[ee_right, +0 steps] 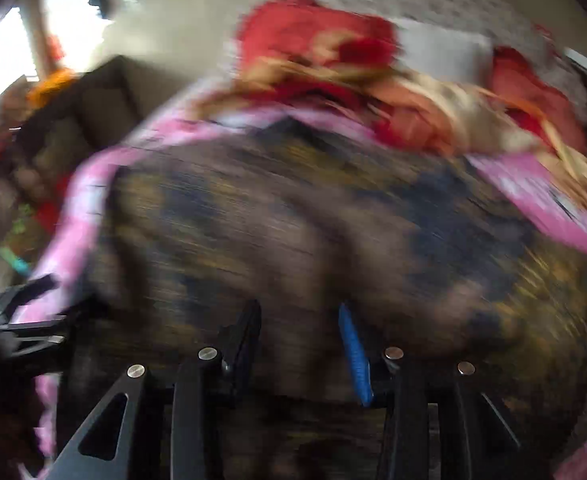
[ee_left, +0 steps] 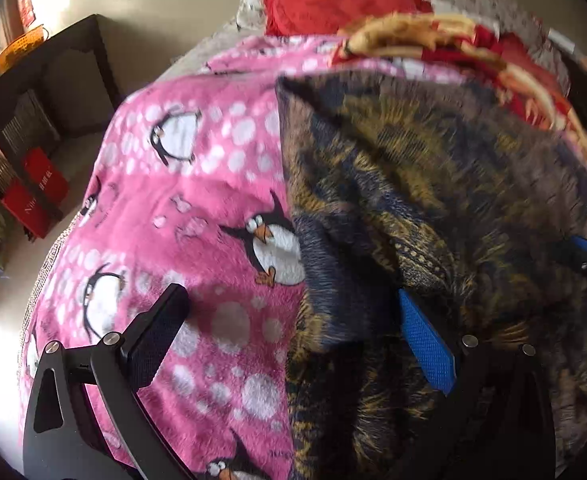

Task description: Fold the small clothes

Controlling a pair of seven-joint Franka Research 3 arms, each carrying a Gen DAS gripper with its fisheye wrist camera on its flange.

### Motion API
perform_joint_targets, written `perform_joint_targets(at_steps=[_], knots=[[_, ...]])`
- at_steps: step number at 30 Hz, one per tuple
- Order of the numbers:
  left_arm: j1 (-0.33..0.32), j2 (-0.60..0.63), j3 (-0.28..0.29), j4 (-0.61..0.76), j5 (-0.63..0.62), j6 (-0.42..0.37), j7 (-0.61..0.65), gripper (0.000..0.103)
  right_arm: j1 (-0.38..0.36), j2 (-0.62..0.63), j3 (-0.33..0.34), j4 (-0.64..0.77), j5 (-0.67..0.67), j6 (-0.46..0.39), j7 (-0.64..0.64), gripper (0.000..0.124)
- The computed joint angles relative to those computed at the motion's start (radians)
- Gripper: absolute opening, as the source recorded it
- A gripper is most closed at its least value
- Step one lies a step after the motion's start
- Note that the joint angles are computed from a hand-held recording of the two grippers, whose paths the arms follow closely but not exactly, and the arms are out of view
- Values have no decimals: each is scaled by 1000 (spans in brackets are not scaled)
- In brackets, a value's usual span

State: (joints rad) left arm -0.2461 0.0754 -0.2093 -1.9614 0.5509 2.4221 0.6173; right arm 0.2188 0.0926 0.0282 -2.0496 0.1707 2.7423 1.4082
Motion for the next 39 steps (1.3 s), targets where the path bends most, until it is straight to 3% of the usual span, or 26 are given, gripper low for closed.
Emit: perform_joint_targets(at_steps=[2, 4, 7, 10, 12, 14, 18, 20, 22, 23, 26, 27, 30, 31, 35, 37, 39], knots=[[-10, 3, -3, 12, 40, -31, -12, 103, -76, 30, 49, 44, -2, -95, 35, 39], [-11, -12, -5, 10, 32, -28, -11, 103, -136, -14, 86, 14, 202, -93, -115, 39], [-13, -61, -10, -16, 71, 6, -63, 103, -69, -99, -14, -63, 243, 5, -146, 39], [-15, -79, -22, -13, 112, 33, -105, 103, -100, -112, -39, -79, 89, 51, -14, 43], [-19, -66, -29, 5, 83, 38, -82, 103, -125, -60, -58, -20, -28, -14, 95, 44], [-30, -43, -38, 34, 33, 15, -28, 103, -147, -14, -57, 37, 79, -113, -2, 44], [-51, -43, -45, 32, 45, -1, -10, 103, -170, -114, -66, -20, 287, -78, -172, 50], [-54, -37, -43, 37, 34, -1, -1, 103, -180, -123, -97, -30, 189, -13, -68, 68], [-56, -31, -41, 43, 24, 6, -4, 103, -231, -83, -103, 22, -64, -28, 171, 69], [-56, -28, -40, 45, 18, 10, -5, 103, -243, -48, -118, 71, -135, -77, 247, 70], [-61, -12, -39, 62, 4, 2, 0, 103, -267, 86, -152, 250, -148, -281, 303, 73], [-63, -6, -39, 68, 2, -3, 4, 103, -282, 116, -150, 277, -105, -300, 282, 72], [-73, 6, -40, 83, 13, -28, 14, 103, -300, 112, -145, 237, -40, -224, 196, 36], [-77, 8, -40, 85, 21, -31, 15, 103, -298, 91, -147, 205, -35, -177, 192, 3], [-84, 14, -39, 85, 24, -35, 25, 103, -326, -104, -147, -14, 137, 30, 58, 3], [-85, 17, -39, 82, 14, -31, 24, 103, -332, -207, -159, -123, 190, 86, -15, 3], [-87, 18, -39, 79, 5, -28, 28, 103, -365, -320, -162, -233, 131, 74, -10, 3]])
